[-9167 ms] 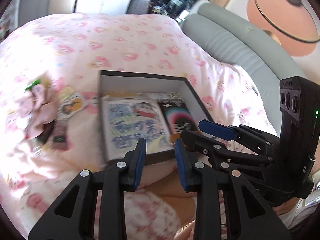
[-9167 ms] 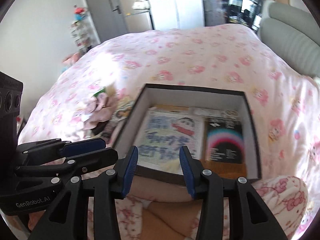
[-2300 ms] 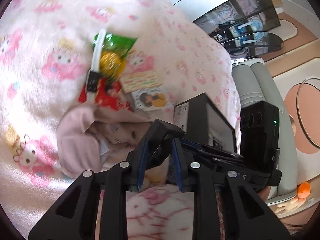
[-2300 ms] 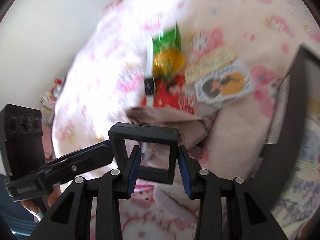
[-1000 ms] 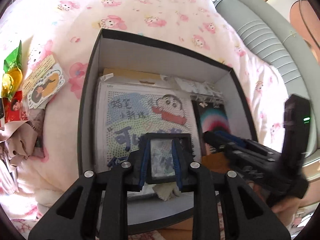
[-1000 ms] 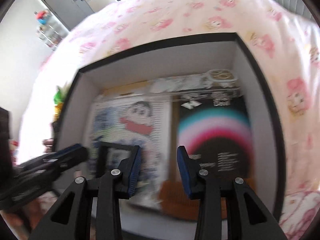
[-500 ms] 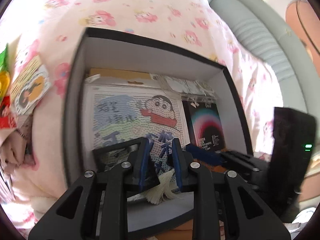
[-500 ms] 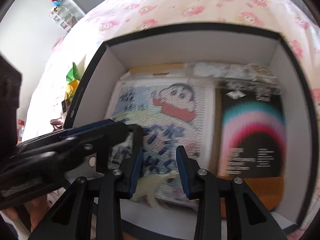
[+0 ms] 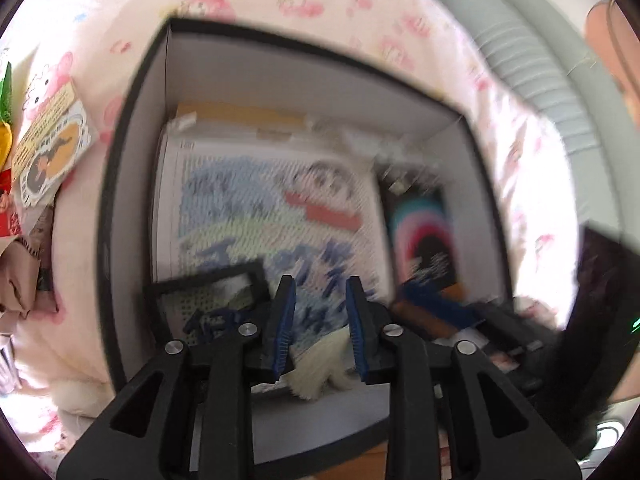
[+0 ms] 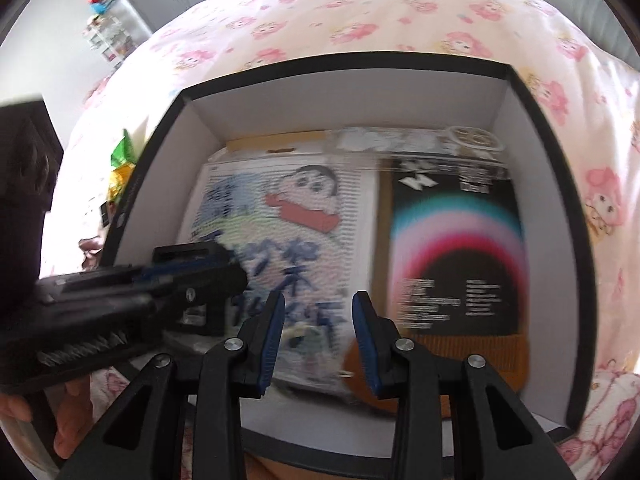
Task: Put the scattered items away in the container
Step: 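Lower the black square frame into the box and open the right tool, then withdraw the right tool from the box back to the beige fabric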
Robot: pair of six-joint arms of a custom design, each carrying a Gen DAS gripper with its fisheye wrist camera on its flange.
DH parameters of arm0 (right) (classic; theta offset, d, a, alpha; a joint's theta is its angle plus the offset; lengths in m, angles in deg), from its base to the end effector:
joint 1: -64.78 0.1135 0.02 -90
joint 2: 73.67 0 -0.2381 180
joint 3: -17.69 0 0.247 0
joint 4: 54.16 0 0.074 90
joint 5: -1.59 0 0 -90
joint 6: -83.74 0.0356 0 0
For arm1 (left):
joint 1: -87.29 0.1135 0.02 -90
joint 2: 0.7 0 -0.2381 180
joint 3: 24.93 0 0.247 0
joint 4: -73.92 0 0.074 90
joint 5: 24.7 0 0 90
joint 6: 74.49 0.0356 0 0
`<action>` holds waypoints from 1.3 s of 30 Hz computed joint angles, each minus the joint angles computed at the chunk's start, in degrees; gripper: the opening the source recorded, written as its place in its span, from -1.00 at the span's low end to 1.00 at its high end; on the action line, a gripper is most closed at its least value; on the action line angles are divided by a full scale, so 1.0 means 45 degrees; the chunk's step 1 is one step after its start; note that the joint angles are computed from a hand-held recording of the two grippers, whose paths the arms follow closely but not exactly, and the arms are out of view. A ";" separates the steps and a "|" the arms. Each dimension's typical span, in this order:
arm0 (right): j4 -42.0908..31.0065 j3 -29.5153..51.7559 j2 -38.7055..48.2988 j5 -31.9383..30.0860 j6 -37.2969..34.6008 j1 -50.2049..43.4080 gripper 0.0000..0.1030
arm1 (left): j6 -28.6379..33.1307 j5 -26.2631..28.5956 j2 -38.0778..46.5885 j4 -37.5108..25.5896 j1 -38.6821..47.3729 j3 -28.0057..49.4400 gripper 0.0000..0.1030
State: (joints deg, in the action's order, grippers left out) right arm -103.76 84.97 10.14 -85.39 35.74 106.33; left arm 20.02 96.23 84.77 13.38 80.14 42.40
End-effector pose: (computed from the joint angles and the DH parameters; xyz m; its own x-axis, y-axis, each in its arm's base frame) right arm 0.2074 0.1813 0.1798 -0.9411 0.0588 -0.3330 -0.0224 0.9717 0.2350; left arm 0.2522 -0.0501 0.1715 -0.9536 0.1876 -0.2353 0.2827 0.8264 -0.4870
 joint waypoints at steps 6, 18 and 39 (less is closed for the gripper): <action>0.0577 0.0968 0.1624 -0.0934 0.0092 0.0202 -0.37 | -0.0533 -0.2454 0.1149 -0.0140 -0.0761 0.1514 -0.36; 0.0887 -0.0018 0.0580 -0.1200 0.0618 0.0329 -0.37 | 0.0578 -0.2229 0.0075 -0.0223 -0.0556 0.0016 -0.35; -0.0607 0.0820 0.0586 0.0905 0.0139 0.0148 -0.37 | 0.0893 0.0525 0.0720 -0.0590 0.0306 0.0565 -0.33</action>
